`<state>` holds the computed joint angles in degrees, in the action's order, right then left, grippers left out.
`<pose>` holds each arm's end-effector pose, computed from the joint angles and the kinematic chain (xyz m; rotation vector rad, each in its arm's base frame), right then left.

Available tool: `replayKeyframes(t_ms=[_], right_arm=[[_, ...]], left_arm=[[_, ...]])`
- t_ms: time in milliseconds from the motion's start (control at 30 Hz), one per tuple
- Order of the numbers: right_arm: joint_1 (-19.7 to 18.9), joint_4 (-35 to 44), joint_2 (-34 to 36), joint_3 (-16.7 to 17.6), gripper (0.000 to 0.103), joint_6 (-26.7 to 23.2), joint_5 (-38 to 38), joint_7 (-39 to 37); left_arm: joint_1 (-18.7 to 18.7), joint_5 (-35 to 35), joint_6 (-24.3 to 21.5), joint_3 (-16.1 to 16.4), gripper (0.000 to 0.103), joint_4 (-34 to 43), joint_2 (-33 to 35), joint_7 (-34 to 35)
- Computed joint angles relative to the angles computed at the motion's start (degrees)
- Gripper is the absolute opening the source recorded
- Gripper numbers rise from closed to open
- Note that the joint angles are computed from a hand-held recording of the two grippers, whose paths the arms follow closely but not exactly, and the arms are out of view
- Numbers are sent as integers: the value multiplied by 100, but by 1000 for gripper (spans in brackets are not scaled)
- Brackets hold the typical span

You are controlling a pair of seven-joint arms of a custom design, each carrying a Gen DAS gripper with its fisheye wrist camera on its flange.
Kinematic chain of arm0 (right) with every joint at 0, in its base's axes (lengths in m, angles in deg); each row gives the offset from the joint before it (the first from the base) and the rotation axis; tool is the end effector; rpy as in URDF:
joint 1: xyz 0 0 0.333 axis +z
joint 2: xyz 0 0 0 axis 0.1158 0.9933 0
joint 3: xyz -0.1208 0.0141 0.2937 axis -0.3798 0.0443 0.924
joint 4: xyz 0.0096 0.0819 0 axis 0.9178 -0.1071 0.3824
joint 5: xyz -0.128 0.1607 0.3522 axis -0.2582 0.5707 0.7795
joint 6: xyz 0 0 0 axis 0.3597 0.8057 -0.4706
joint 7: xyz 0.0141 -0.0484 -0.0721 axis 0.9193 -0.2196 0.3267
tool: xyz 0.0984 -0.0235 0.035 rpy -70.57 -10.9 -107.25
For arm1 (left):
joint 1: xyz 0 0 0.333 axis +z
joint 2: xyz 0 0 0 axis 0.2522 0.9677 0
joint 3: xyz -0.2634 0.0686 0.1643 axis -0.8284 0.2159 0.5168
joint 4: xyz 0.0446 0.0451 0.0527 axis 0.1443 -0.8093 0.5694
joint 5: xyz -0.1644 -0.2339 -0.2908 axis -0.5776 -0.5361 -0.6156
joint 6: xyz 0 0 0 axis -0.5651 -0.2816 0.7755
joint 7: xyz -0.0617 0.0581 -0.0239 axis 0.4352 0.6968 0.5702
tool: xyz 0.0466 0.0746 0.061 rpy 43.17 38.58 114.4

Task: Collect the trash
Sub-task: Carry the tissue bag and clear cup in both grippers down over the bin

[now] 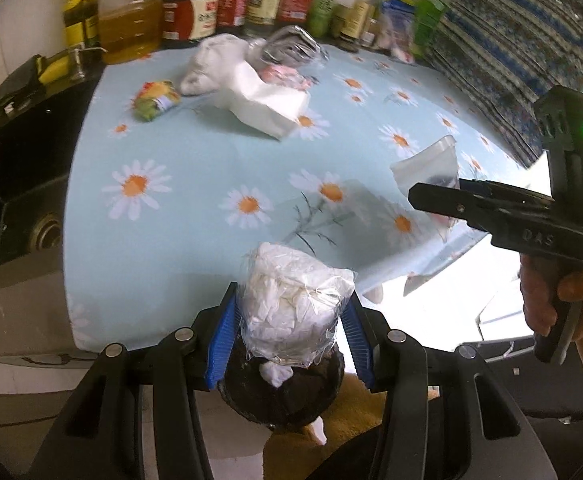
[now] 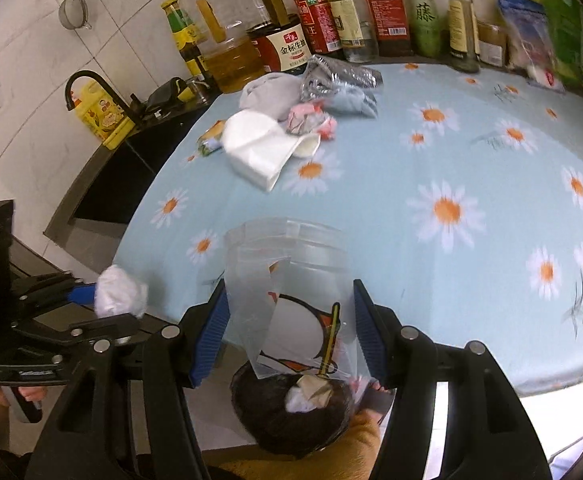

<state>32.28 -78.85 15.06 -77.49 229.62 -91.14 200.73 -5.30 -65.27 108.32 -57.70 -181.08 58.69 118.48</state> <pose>0.4559 0.3682 0.6201 -1.7490 1.6729 -0.2257 0.4907 -0.3670 0.6561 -1.4800 2.6088 -0.7854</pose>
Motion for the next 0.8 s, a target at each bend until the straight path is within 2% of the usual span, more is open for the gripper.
replayKeyframes(t_ms=[133,267,500,600,733,800], right_arm=[[135,-335,-193,35,59,225,468,44],[164,-529,-280,184,59,215,410,266],[348,-926,-295,247,60,228,793,443],[487,-1133,-232,162,60,410,1382,360],[569,-1244,-43,125,60,475,1785,374],[682,-1392,68,29,60,694,2482,135]], left_arm=[[-17,-259,-33,5,47,-267,-176,225],[-48,-472,-80,38,47,-555,-349,399],[-100,-638,-191,92,47,-1078,-575,477],[-109,-681,-245,112,47,-1273,-609,440],[-94,-663,-285,132,47,-1503,-583,359],[-70,-598,-345,134,47,-1580,-509,230]])
